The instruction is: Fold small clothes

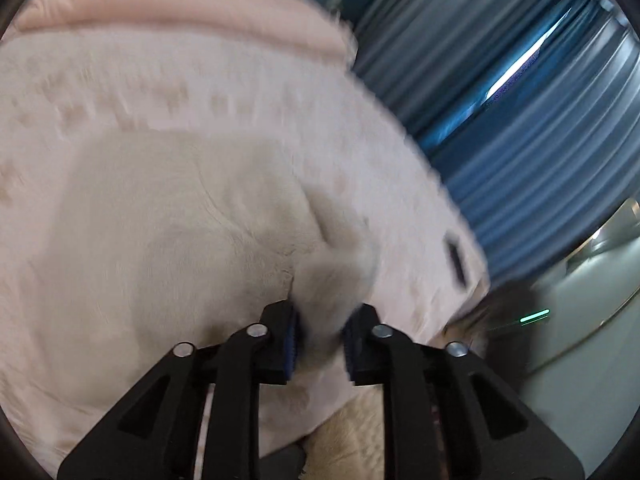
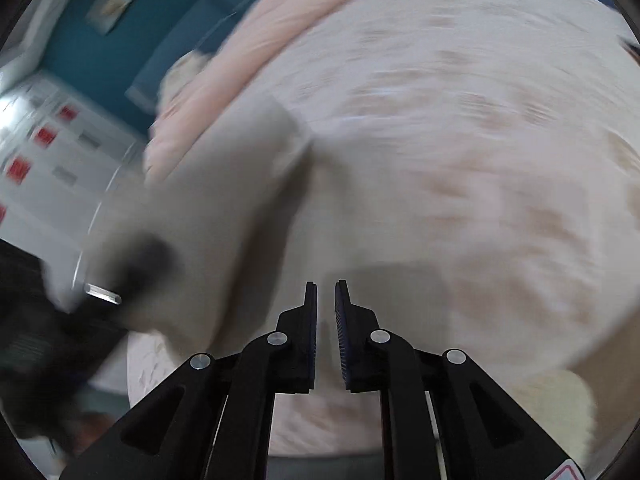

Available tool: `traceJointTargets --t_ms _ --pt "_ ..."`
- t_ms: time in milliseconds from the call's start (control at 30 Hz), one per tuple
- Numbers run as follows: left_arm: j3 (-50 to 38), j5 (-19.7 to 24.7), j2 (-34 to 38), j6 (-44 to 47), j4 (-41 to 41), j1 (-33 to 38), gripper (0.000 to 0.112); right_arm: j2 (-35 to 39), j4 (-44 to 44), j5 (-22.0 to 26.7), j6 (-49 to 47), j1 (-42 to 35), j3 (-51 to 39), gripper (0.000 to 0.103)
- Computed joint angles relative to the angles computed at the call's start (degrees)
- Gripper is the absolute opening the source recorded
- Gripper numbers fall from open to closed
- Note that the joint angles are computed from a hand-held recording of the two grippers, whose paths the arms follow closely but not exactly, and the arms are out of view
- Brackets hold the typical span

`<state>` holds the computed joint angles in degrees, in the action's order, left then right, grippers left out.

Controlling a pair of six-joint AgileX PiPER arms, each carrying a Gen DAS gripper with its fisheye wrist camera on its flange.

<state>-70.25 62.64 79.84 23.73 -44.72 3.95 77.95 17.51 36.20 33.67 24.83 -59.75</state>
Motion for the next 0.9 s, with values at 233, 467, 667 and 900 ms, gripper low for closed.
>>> traceJointTargets --t_ms 233,467,667,900 --pt "17.2 -4.8 -15.9 11.0 0.4 8.5 0.087 -11.1 10.1 -1.2 -7.8 -4.0 10.2 0.067" --pt "18.0 -8.8 -12.0 8.4 12.9 19.2 0.088 4.1 14.0 -0.9 -11.4 0.9 -1.0 0.074" --pt "18.7 -13.6 -10.4 3.2 25.1 14.0 0.075 14.1 0.6 7.4 -1.8 4.5 -15.1 0.021" --pt "16.7 -8.9 -8.2 6.6 23.1 13.7 0.025 5.9 5.7 -1.0 -11.4 0.2 -11.5 0.017"
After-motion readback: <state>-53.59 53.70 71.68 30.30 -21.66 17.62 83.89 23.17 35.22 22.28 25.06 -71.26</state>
